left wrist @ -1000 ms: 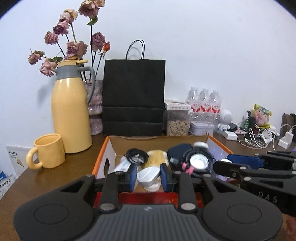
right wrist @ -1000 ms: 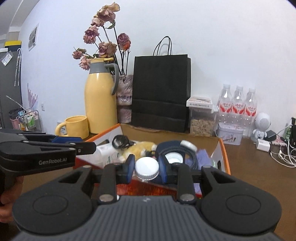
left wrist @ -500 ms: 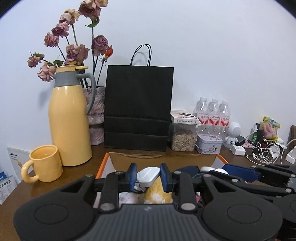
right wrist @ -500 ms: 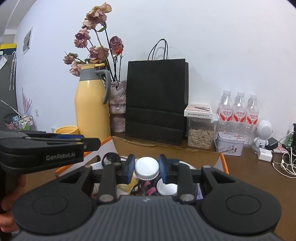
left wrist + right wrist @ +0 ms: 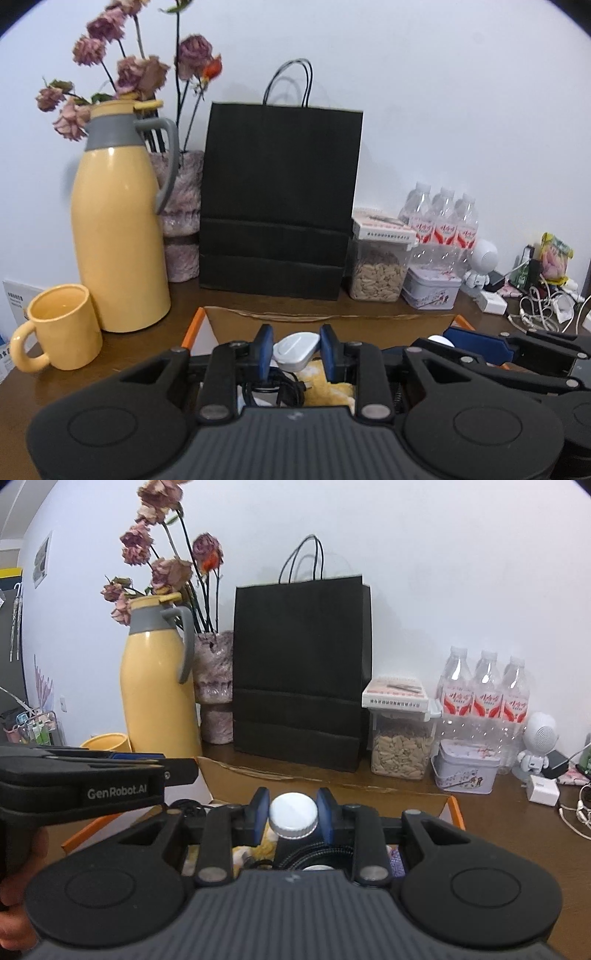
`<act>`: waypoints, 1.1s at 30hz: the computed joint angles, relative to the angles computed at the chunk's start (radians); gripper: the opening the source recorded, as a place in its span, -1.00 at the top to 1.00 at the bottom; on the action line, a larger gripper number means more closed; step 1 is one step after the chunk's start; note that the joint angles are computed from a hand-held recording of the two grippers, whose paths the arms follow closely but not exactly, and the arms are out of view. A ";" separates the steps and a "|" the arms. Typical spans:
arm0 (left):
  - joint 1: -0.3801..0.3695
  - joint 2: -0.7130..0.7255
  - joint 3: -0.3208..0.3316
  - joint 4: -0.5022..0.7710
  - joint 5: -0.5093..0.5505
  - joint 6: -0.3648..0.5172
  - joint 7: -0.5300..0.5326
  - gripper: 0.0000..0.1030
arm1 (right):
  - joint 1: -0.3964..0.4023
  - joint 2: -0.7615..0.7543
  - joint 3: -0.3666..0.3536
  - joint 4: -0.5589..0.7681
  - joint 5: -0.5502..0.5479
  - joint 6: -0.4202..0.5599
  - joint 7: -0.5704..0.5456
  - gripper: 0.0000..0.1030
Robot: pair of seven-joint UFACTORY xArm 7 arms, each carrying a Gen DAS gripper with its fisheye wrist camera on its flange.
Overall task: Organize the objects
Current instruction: 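Lower the caps into the box and open both tools, then withdraw both open tools from the box toward the remaining table items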
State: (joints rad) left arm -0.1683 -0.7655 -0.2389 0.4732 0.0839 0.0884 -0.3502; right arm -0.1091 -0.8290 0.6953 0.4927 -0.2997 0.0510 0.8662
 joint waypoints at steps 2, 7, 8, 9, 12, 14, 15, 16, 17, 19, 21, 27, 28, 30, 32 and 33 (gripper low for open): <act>0.010 0.030 -0.005 0.011 0.006 -0.004 0.003 0.51 | -0.010 0.024 -0.003 0.003 -0.003 -0.013 -0.006 0.44; 0.013 0.083 -0.001 0.030 0.014 0.002 0.013 0.51 | -0.006 0.069 -0.022 0.001 -0.002 -0.031 -0.027 0.44; 0.016 0.086 -0.003 0.031 0.016 0.002 0.013 0.51 | -0.006 0.074 -0.021 0.002 -0.001 -0.030 -0.030 0.44; 0.018 0.088 -0.005 0.032 0.018 0.004 0.013 0.51 | -0.006 0.078 -0.021 0.003 -0.001 -0.028 -0.033 0.44; 0.011 0.089 -0.001 0.037 0.020 0.026 0.018 0.50 | -0.004 0.083 -0.017 0.006 0.000 -0.015 -0.035 0.43; 0.018 0.085 -0.008 0.042 0.023 0.046 0.012 0.43 | -0.004 0.083 -0.013 0.010 -0.002 0.006 -0.032 0.29; 0.025 0.082 -0.014 0.043 0.027 0.053 0.007 0.15 | -0.005 0.080 -0.008 0.014 -0.004 0.022 -0.029 -0.02; 0.035 0.080 -0.021 0.045 0.031 0.060 0.001 -0.28 | -0.006 0.076 -0.007 0.012 -0.008 0.024 -0.024 -0.20; 0.047 0.076 -0.029 0.046 0.036 0.064 -0.008 -0.49 | -0.012 0.069 0.000 0.011 -0.013 0.026 -0.016 -0.56; 0.070 0.064 -0.045 0.039 0.048 0.050 -0.027 -0.80 | -0.032 0.052 0.023 0.016 -0.026 0.042 -0.002 -0.84; 0.075 0.056 -0.046 0.038 0.054 0.051 -0.034 -0.80 | -0.036 0.045 0.027 0.015 -0.035 0.043 0.008 -1.00; 0.070 0.053 -0.040 0.038 0.062 0.060 -0.041 -0.81 | -0.025 0.048 0.019 0.015 -0.049 0.045 0.018 -1.00; 0.068 0.052 -0.039 0.038 0.063 0.061 -0.040 -0.82 | -0.023 0.049 0.016 0.015 -0.051 0.045 0.018 -1.00; 0.066 0.052 -0.036 0.038 0.064 0.061 -0.040 -0.82 | -0.023 0.048 0.016 0.015 -0.053 0.045 0.021 -1.00; 0.066 0.052 -0.035 0.037 0.065 0.060 -0.041 -0.82 | -0.022 0.046 0.014 0.015 -0.055 0.047 0.024 -1.00; 0.064 0.051 -0.034 0.036 0.064 0.060 -0.042 -0.82 | -0.020 0.046 0.012 0.014 -0.056 0.047 0.025 -1.00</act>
State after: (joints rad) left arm -0.1040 -0.7149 -0.2729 0.5094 0.1483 0.1484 -0.3925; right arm -0.1290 -0.7834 0.7073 0.5064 -0.3554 0.0982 0.8910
